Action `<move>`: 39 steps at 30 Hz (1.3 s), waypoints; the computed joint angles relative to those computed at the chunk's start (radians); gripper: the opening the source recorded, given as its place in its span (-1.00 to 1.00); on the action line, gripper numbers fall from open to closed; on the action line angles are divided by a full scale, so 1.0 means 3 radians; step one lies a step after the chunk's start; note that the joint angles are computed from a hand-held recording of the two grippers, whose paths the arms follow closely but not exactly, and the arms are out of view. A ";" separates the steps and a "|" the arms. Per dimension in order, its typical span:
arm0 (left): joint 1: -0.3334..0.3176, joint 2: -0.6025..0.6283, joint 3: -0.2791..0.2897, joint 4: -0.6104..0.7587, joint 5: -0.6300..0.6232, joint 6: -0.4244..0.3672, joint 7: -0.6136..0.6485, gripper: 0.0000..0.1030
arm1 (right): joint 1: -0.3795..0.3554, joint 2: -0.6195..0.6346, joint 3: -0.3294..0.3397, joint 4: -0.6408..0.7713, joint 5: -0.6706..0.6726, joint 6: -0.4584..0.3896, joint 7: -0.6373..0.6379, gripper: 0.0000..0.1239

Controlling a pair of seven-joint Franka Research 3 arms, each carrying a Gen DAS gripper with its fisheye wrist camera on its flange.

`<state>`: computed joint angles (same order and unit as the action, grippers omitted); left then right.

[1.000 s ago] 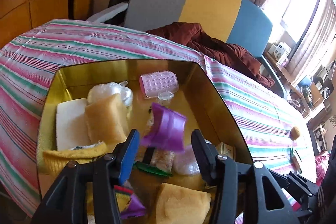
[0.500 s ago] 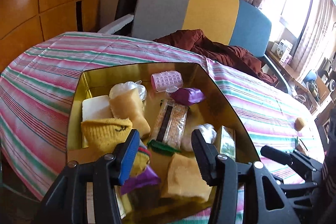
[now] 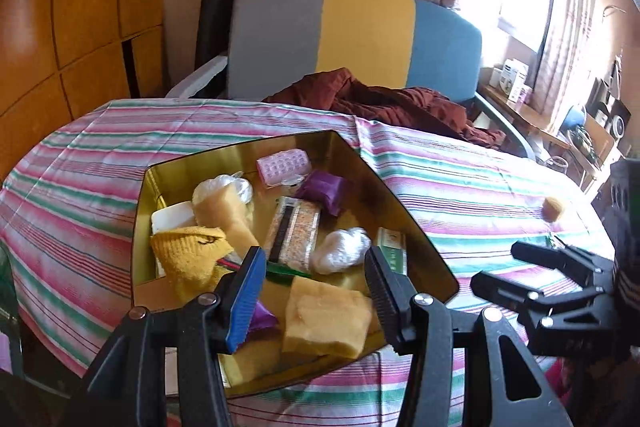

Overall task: Organize objects
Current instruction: 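Move both open tools back toward the last sponge and snack bar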

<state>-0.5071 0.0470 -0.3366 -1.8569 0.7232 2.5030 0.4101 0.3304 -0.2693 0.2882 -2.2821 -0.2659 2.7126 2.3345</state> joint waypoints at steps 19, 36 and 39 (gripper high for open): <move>-0.0223 0.0422 0.0003 0.0479 -0.0275 0.0048 0.0605 0.00 | -0.0724 -0.1121 -0.0179 -0.0657 0.0025 -0.0653 0.0005 0.57; -0.0539 0.1195 0.0080 0.1465 -0.0777 -0.0149 0.1397 0.00 | -0.1341 -0.0845 -0.0738 -0.0706 0.0688 -0.0998 -0.0290 0.60; -0.0582 0.1318 0.0098 0.1623 -0.0871 -0.0180 0.1516 0.01 | -0.1255 -0.0734 -0.0867 -0.0684 0.0928 -0.1081 -0.0427 0.60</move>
<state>-0.6817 0.4424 -0.3073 -1.3701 0.4619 2.4491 0.8649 -0.0461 -0.4896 0.0280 -2.4874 0.0125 2.3882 2.2063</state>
